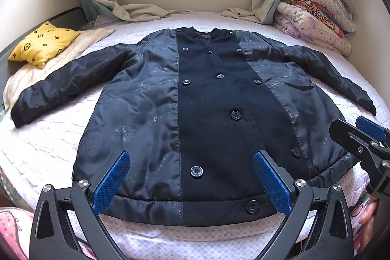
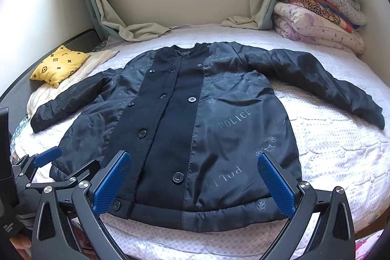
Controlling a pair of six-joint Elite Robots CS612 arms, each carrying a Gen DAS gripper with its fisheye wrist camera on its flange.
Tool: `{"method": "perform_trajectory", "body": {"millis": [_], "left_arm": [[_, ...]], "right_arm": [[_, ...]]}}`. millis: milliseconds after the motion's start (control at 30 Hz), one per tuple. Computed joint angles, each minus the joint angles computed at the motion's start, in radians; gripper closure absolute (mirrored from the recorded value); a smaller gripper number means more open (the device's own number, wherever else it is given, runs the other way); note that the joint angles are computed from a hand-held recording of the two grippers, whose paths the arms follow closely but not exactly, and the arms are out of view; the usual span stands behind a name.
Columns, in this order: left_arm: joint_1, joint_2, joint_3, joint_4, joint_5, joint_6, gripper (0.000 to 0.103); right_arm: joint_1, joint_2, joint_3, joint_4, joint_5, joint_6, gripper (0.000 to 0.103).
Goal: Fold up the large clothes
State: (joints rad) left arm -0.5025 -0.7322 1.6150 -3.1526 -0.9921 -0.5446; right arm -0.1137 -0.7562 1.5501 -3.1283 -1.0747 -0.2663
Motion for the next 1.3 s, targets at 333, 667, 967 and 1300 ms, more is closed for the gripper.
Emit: {"method": "perform_trajectory", "body": {"millis": [333,667,967,1300], "left_arm": [[0.009,-0.021,-0.006,0.115,-0.069,-0.057,0.000],[0.016,-0.018,-0.005,0.107,-0.082,-0.076,0.000],[0.044,-0.039,0.016,0.054,-0.158,-0.101,0.000],[0.099,-0.073,-0.030,0.143,-0.109,-0.152,0.000]], "right_arm": [[0.011,0.001,0.009,-0.051,-0.050,-0.020,0.000],[0.006,0.002,0.000,-0.008,-0.033,-0.015,0.000],[0.007,-0.018,-0.030,0.070,0.004,-0.032,0.000],[0.029,0.021,-0.212,0.186,0.033,-0.024,0.000]]}}
